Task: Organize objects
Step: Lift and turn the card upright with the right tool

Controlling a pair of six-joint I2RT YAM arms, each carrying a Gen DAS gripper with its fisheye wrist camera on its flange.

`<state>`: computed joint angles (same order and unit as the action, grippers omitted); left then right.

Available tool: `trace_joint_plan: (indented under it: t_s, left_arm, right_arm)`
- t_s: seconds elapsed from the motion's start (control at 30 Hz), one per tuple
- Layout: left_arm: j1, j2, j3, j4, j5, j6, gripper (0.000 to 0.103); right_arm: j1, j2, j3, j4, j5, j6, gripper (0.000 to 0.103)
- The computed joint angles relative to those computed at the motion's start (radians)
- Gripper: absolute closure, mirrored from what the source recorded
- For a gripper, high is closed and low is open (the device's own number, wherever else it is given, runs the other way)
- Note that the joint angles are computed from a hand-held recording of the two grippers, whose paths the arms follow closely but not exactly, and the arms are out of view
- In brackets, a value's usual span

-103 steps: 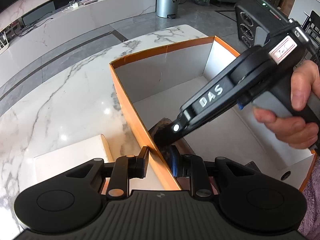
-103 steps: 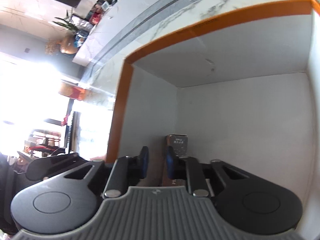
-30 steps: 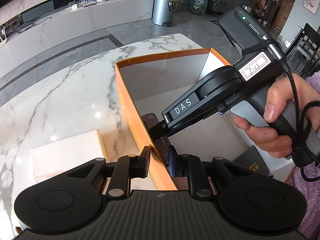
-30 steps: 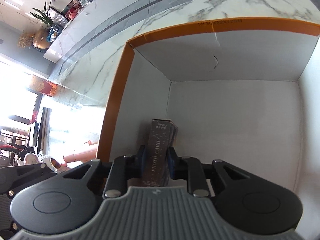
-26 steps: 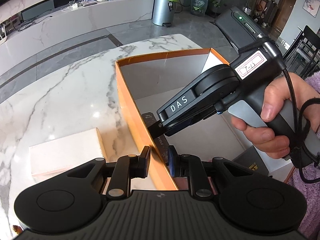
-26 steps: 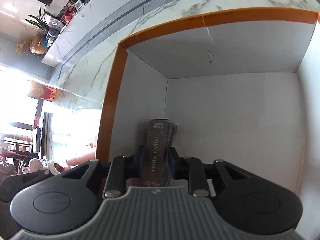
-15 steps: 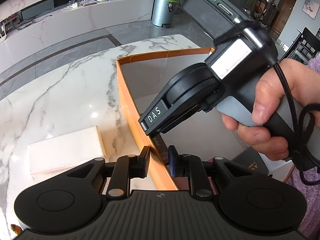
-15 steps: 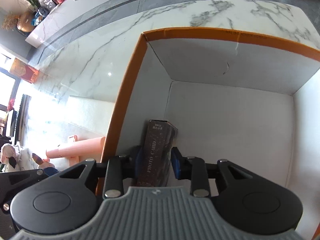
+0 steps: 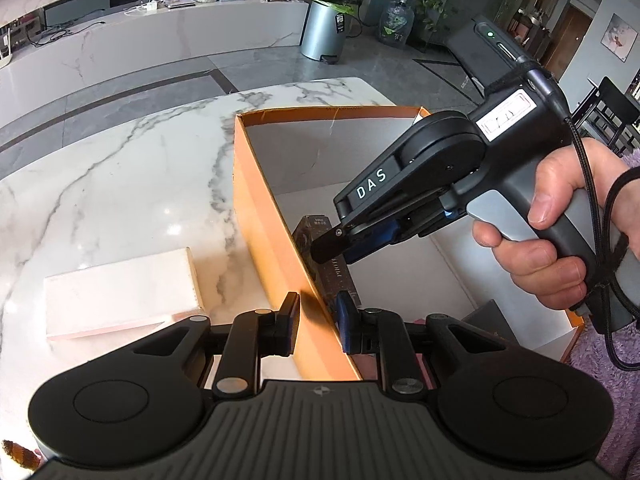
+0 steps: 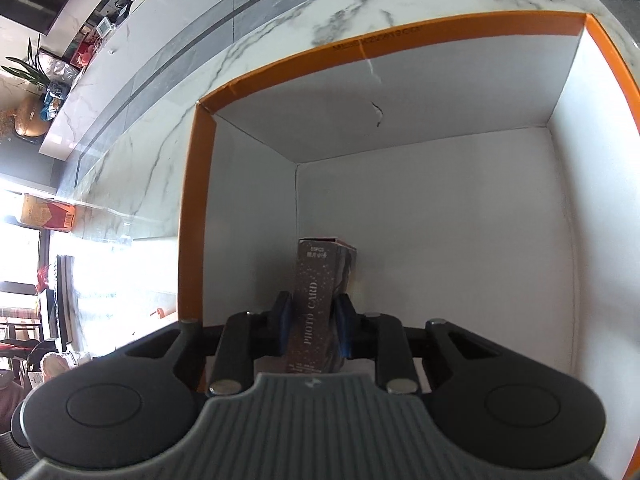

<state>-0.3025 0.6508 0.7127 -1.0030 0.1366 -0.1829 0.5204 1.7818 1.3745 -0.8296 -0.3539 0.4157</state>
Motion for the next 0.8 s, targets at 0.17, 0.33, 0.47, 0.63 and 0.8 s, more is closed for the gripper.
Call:
trace_joint_plan:
  t_s: [0.17, 0.33, 0.47, 0.63, 0.8]
  left_arm:
    - [0.012, -0.006, -0.005, 0.006, 0.013, 0.001, 0.08]
    - [0.026, -0.006, -0.009, 0.01, 0.024, 0.005, 0.08]
    - [0.01, -0.004, -0.007, 0.014, 0.007, -0.003, 0.08]
    - [-0.021, -0.05, 0.025, -0.014, -0.047, -0.027, 0.08]
    - [-0.252, -0.074, 0.121, -0.04, -0.224, -0.105, 0.08]
  right_arm:
    - [-0.028, -0.001, -0.019, 0.001, -0.045, -0.035, 0.077]
    - [0.018, 0.022, -0.021, 0.034, -0.029, -0.032, 0.072]
    - [0.062, 0.055, -0.009, 0.054, 0.043, -0.046, 0.069]
    - [0.03, 0.021, -0.013, 0.038, 0.019, -0.1, 0.079]
    - [-0.055, -0.157, -0.063, -0.027, 0.012, -0.22, 0.079]
